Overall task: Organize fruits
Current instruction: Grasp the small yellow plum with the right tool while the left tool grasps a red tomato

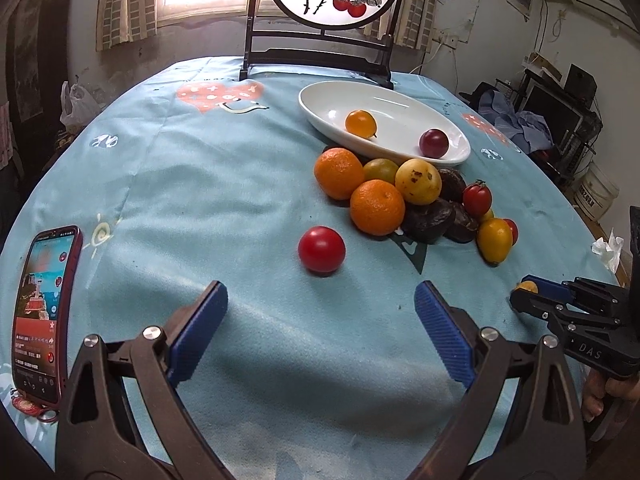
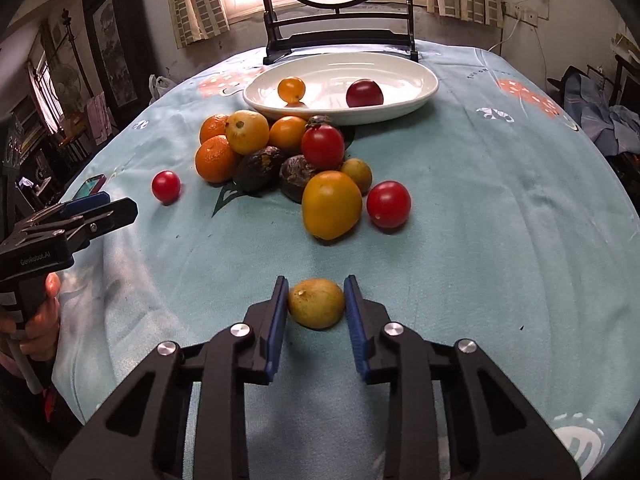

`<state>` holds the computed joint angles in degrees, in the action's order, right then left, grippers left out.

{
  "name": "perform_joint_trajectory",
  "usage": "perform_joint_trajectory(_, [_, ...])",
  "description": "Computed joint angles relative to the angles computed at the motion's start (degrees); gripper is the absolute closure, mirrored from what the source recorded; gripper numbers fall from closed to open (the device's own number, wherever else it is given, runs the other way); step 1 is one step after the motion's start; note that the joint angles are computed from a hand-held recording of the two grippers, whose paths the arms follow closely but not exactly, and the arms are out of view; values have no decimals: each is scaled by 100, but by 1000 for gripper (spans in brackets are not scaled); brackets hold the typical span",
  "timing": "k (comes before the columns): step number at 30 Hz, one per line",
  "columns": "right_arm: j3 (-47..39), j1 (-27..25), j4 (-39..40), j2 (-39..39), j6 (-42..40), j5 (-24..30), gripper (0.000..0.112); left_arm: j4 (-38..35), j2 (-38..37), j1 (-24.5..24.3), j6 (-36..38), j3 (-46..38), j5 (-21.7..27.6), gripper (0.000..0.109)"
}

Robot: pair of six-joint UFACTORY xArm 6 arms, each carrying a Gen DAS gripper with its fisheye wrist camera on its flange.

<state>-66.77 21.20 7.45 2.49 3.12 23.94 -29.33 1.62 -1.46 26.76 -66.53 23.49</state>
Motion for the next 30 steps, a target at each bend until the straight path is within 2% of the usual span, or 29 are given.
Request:
perform_joint_trajectory(5, [53, -1, 520, -30, -408, -107, 84, -149, 228, 68, 144, -344, 430, 16])
perform_joint_trajectory(10, [30, -10, 739, -17, -535, -83, 84, -21, 583, 89, 54, -822, 818, 42])
perform_joint_trajectory(17, [9, -10, 870, -6, -637, -55, 84, 495, 909, 5, -262, -1209, 827, 45])
perform_joint_trajectory(21, [17, -14, 989, -13, -732, -59, 84, 571, 1165, 20, -369, -1568, 1184, 63])
perform_joint_trajectory(27, [32, -19, 1121, -25, -849, -68, 84, 815, 1237, 8, -573, -1654, 1238, 67])
perform_joint_trajectory(30, [21, -10, 1118, -19, -885, -55, 84, 1113, 1234, -14, -797, -1640, 1167, 77])
